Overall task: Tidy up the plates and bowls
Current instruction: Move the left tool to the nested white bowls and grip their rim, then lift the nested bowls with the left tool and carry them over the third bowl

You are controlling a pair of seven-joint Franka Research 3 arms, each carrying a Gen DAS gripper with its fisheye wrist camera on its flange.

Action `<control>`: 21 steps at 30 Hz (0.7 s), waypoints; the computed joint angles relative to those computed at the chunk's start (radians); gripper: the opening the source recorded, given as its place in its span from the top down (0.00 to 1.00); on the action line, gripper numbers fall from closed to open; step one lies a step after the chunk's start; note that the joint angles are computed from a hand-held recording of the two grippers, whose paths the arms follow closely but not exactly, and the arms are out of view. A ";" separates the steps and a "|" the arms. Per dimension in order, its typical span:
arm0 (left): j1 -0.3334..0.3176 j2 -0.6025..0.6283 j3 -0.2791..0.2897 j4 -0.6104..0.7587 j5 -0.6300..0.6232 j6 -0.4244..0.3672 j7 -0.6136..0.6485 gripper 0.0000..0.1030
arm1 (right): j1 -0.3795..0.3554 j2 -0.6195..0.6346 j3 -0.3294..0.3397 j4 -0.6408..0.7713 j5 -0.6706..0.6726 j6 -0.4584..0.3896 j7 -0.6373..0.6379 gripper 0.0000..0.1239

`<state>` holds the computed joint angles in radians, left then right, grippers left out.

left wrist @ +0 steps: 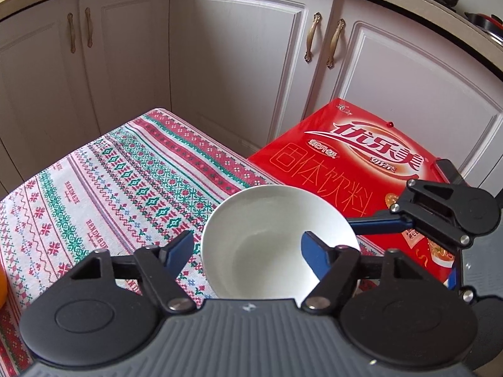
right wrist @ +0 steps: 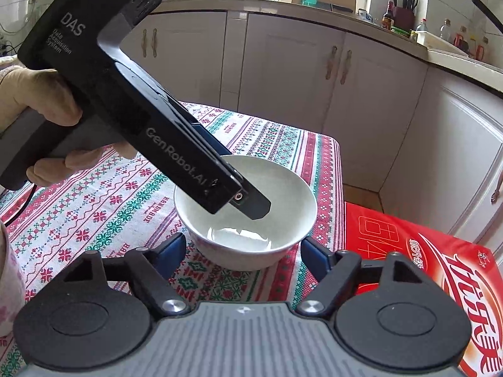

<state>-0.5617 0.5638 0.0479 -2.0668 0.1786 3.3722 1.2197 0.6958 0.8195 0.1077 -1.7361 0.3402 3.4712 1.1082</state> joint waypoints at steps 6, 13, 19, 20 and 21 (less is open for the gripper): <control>0.073 0.015 -0.069 0.019 0.037 -0.011 -0.005 0.39 | -0.022 0.002 0.020 0.000 -0.010 0.003 0.007 0.33; 0.110 0.022 -0.102 0.030 0.068 -0.017 -0.018 0.40 | -0.027 0.005 0.024 0.006 -0.016 -0.002 0.015 0.34; 0.109 0.012 -0.100 0.026 0.079 -0.027 -0.032 0.40 | -0.006 -0.001 0.003 0.005 0.001 -0.009 0.020 0.34; 0.107 0.009 -0.099 0.022 0.081 -0.027 -0.033 0.40 | -0.002 -0.005 0.000 0.002 0.004 -0.012 0.021 0.34; 0.106 0.005 -0.099 0.017 0.082 -0.026 -0.036 0.40 | -0.002 -0.008 0.001 -0.001 0.005 -0.015 0.022 0.34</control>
